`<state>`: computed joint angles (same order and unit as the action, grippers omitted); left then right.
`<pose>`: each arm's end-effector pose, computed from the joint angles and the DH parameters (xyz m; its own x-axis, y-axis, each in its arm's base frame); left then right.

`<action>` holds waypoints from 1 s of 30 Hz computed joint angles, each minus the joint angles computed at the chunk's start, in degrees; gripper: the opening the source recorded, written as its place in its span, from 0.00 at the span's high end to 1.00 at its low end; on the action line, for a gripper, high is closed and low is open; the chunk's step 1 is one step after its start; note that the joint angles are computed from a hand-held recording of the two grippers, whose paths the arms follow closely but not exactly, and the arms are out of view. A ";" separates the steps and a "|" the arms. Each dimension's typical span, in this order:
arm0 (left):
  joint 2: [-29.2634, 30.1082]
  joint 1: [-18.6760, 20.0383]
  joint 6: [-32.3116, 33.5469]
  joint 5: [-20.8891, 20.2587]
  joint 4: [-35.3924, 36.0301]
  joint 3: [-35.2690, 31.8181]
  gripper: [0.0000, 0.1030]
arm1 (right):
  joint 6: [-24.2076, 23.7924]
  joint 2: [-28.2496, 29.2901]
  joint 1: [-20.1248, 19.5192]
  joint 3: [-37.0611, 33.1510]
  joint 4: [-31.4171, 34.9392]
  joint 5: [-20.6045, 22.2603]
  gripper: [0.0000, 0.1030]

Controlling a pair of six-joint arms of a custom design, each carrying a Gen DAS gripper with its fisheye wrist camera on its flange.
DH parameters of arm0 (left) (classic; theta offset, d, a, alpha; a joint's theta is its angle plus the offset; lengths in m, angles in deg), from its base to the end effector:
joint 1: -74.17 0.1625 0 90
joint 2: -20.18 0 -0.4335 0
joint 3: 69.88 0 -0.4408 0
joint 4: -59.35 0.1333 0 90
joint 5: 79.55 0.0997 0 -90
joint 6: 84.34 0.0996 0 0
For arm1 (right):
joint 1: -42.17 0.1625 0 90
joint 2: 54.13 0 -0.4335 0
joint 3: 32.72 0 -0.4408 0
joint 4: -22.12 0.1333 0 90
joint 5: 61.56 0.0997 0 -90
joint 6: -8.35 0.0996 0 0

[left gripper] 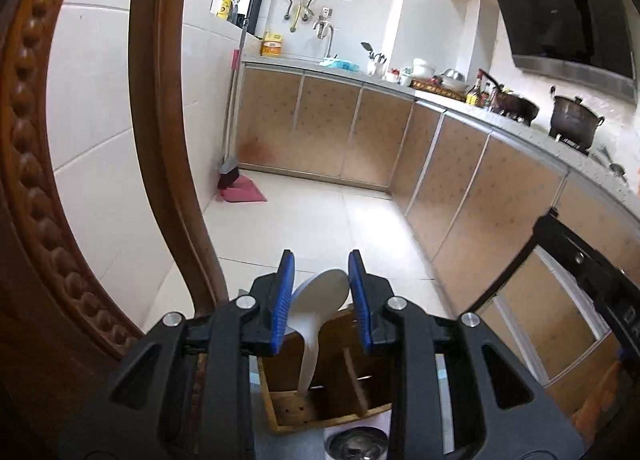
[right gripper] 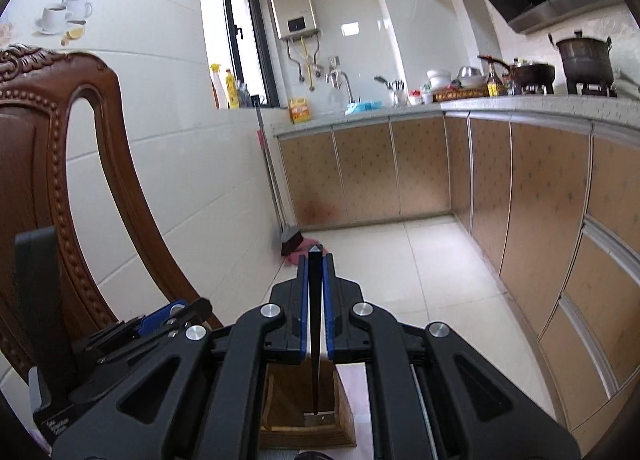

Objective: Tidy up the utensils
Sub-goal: 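Carry spoon and chopsticks over the wooden holder and open both grippers to drop them in, then move both grippers back down to the remaining utensils beside the holder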

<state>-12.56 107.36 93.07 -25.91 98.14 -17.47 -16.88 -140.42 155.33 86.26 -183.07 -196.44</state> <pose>-0.5112 -0.5642 0.1281 -0.7319 0.4826 -0.4811 0.6809 0.4889 -0.5454 0.2475 -0.4184 0.4467 -0.8164 0.2786 0.5059 -0.4414 0.2639 -0.8576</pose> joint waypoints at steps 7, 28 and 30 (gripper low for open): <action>1.59 0.25 1.20 -2.66 -1.07 0.32 0.73 | 1.59 0.07 -1.88 1.20 2.24 1.13 0.93; -8.38 -2.50 -3.01 -3.72 -0.68 14.96 0.50 | 7.65 -8.92 2.87 7.40 12.09 -12.74 0.59; -9.48 -3.09 -3.14 -4.11 0.12 17.44 0.51 | 10.04 -10.45 2.77 9.07 15.64 -17.26 0.59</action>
